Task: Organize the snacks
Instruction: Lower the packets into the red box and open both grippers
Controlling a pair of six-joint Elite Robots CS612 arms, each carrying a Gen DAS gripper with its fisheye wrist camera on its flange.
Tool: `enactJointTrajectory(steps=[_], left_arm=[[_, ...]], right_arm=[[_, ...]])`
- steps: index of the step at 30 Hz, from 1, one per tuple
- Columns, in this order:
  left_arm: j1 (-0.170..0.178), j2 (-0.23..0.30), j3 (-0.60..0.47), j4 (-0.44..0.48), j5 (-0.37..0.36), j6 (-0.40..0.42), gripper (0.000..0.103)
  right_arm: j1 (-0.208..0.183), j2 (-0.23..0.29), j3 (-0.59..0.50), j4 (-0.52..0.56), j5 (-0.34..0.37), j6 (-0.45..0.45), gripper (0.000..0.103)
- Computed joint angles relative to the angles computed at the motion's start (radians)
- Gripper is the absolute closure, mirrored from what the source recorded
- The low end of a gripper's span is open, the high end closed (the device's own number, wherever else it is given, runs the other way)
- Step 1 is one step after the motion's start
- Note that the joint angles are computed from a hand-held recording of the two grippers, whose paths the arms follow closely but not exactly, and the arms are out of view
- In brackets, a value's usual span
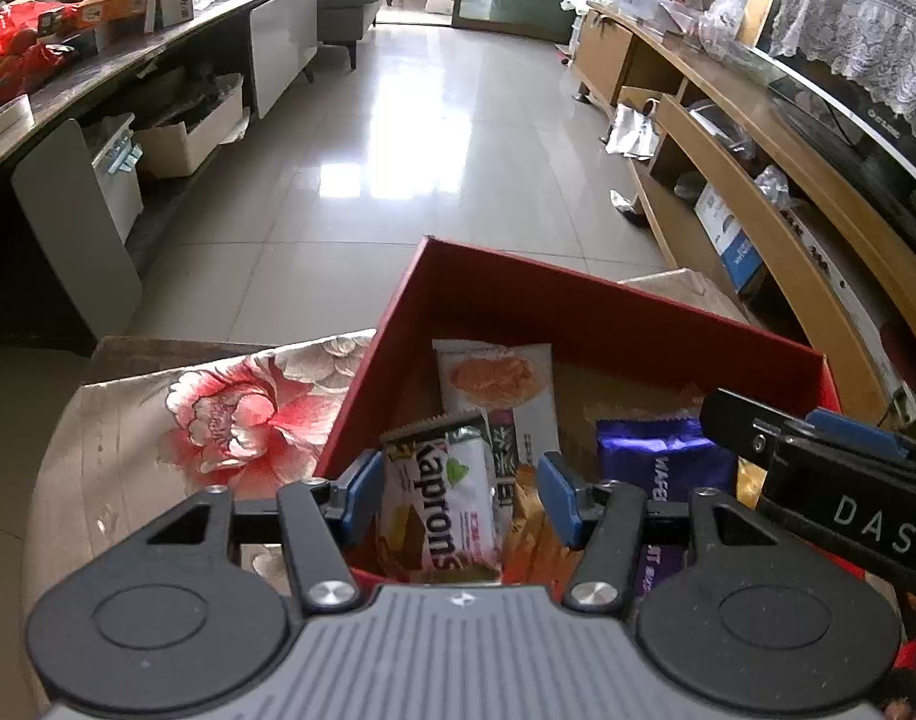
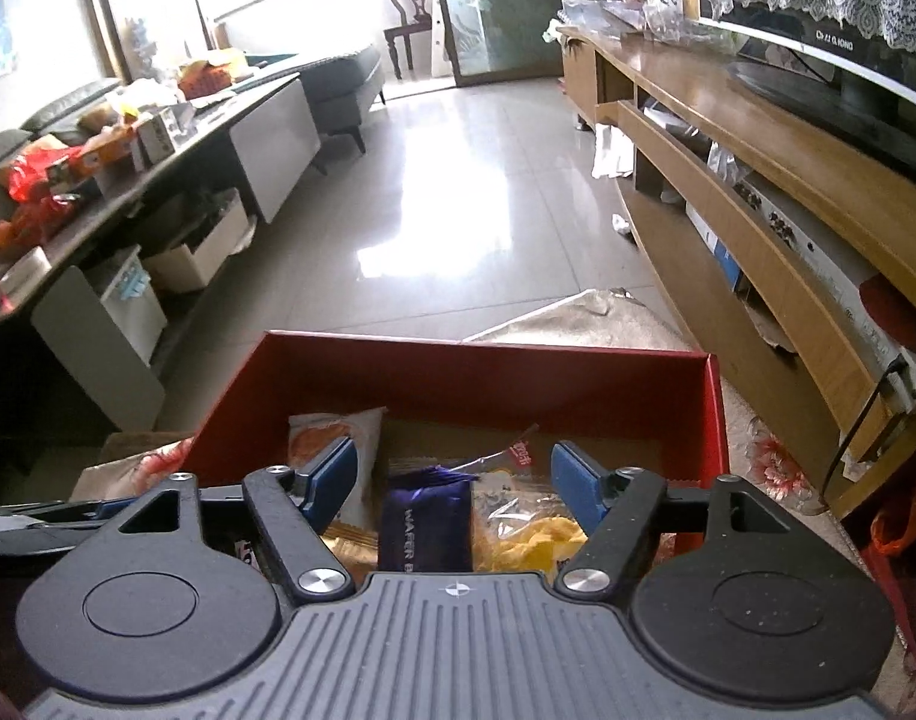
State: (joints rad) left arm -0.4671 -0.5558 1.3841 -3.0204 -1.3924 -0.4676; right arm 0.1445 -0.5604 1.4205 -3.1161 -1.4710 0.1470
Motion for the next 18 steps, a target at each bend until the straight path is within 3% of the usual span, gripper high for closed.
enactJointTrajectory(steps=[18], left_arm=[[-0.029, -0.068, 0.132, -0.097, -0.055, 0.078, 0.044]], right_arm=[[0.001, -0.082, 0.141, -0.045, -0.067, 0.0, 0.024]])
